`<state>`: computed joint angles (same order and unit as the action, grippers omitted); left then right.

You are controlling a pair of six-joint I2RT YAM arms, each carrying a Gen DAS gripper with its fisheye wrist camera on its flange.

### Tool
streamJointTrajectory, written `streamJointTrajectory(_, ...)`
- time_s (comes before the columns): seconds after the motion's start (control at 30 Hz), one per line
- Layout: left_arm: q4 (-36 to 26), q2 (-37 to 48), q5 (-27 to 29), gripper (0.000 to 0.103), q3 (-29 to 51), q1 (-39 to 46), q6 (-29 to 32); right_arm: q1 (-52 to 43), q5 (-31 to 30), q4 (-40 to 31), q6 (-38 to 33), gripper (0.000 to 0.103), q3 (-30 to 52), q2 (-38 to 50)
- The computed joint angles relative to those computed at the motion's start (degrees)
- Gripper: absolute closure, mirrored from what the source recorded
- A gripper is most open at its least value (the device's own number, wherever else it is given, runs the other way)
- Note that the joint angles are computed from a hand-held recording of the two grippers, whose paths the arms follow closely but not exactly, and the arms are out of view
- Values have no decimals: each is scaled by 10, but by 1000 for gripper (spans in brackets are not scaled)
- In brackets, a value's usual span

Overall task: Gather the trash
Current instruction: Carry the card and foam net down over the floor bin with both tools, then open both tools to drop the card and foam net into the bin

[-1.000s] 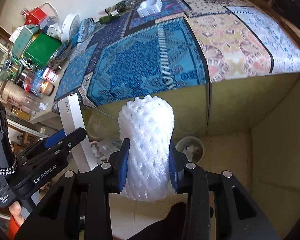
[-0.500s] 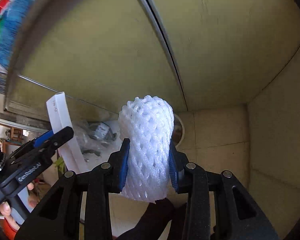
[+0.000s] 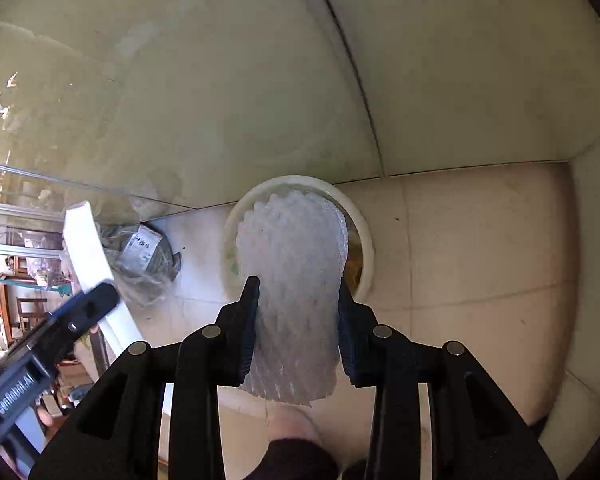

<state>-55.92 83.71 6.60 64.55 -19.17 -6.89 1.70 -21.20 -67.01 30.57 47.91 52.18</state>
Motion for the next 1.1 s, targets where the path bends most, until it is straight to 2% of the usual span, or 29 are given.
streamJointTrajectory(0.1,54,14,0,53,-44,3,1,24,8,60,14,66,-45,3)
streamJointTrajectory(0.2,89,34,8,53,-70,9,7,29,0,82,17,59,-64,19)
streamJointTrajectory(0.37,115,70,21,53,-77,3,2,-10,-36,64,-19,55,-59,32)
streamJointTrajectory(0.43,123,87,20,53,-73,-4,1,-33,-37,41,-45,49,-55,16)
streamJointTrajectory(0.5,131,106,24,53,-68,-10,-1,-46,-35,34,-55,38,-50,10)
streamJointTrajectory(0.57,138,129,33,53,-59,-12,-1,-72,-44,32,-77,34,-51,4)
streamJointTrajectory(0.7,140,174,45,53,-36,-22,2,-64,-42,60,-68,34,-64,10)
streamJointTrajectory(0.97,139,258,60,53,6,-39,-4,-75,-33,29,-64,34,-48,-21)
streamJointTrajectory(1.1,135,264,59,53,13,-49,-5,-58,-14,15,-51,34,-29,-24)
